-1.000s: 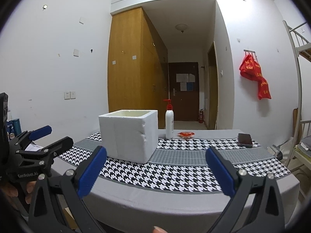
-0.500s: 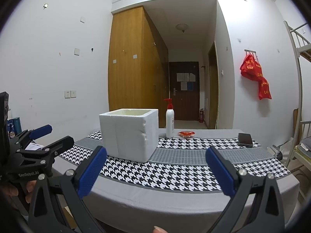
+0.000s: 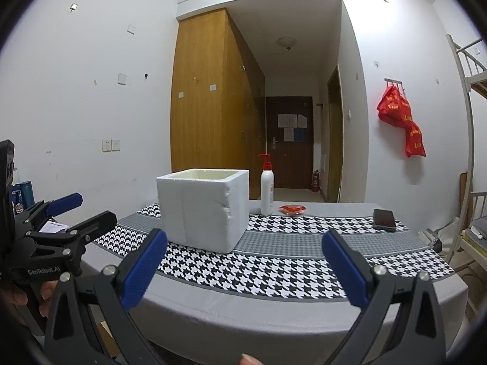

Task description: Organize soft objects

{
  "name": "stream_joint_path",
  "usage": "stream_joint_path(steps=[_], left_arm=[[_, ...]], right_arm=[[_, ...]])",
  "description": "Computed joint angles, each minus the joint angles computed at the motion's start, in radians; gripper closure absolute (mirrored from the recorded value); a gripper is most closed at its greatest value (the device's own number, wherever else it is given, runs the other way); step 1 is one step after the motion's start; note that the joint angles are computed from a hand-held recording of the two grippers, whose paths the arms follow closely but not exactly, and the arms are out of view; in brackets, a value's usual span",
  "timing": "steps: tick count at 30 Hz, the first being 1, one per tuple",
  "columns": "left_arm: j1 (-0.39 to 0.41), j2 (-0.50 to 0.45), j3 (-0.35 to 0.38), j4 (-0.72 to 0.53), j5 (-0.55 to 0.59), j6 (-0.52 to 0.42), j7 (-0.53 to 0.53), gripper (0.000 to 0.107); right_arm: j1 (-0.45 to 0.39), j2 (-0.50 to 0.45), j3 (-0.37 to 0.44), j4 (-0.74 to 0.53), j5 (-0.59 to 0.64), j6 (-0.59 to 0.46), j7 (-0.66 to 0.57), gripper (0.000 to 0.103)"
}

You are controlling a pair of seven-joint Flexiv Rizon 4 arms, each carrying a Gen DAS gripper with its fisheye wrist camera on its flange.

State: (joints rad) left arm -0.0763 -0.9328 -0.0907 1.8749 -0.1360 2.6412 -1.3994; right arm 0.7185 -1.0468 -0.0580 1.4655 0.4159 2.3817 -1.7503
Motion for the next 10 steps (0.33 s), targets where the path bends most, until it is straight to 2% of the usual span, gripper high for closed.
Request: stream_joint_path(steps=[10], left_arm=[[-0.009,-0.001,0.001,-0.004,-0.015,-0.007,0.003,0.005]], right_arm=[[0.003,0.001,-0.002,-0.002,0.004,-0.009,-0.005,0.0]])
